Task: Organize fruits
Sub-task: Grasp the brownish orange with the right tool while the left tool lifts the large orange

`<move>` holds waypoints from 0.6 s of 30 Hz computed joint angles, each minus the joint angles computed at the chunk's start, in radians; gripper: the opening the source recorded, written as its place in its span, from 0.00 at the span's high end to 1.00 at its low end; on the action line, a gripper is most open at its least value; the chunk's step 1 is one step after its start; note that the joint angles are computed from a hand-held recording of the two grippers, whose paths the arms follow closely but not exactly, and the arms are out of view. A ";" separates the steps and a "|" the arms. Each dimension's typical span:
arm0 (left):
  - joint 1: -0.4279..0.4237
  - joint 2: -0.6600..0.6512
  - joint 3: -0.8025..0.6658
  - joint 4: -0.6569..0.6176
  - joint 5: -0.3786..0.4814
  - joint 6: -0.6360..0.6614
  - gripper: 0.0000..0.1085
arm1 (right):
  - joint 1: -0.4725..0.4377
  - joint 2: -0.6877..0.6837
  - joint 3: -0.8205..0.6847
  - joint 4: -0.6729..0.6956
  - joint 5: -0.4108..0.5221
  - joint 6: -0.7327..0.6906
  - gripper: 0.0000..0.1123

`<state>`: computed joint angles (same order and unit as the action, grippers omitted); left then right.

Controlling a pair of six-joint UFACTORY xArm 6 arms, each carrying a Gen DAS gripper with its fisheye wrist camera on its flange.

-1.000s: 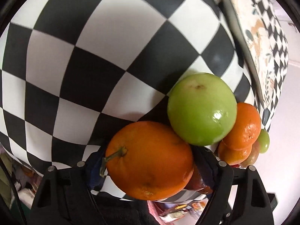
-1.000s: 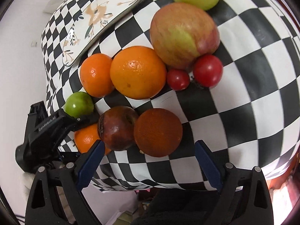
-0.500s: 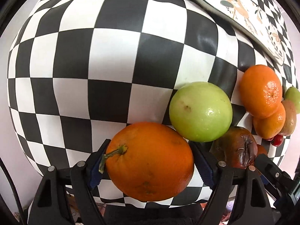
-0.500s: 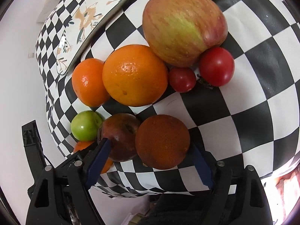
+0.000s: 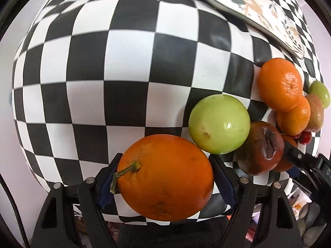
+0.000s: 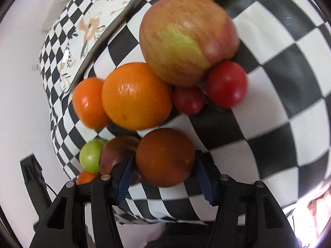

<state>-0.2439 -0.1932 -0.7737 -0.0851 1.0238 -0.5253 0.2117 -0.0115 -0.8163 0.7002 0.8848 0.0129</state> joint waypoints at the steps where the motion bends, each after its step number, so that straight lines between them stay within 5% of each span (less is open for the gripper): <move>1: -0.016 0.014 -0.024 0.009 0.004 -0.004 0.26 | 0.009 -0.004 -0.002 -0.024 -0.005 0.015 0.47; 9: -0.042 0.077 -0.157 -0.011 0.024 0.038 0.26 | 0.022 -0.111 0.037 -0.058 -0.032 0.035 0.48; 18: -0.027 0.205 -0.496 0.012 0.157 0.029 0.26 | 0.033 -0.140 -0.054 -0.075 -0.025 0.020 0.48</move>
<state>-0.2706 0.0122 -1.2702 -0.0730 1.1808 -0.4963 0.2443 -0.1516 -0.8704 0.6252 0.8603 0.0328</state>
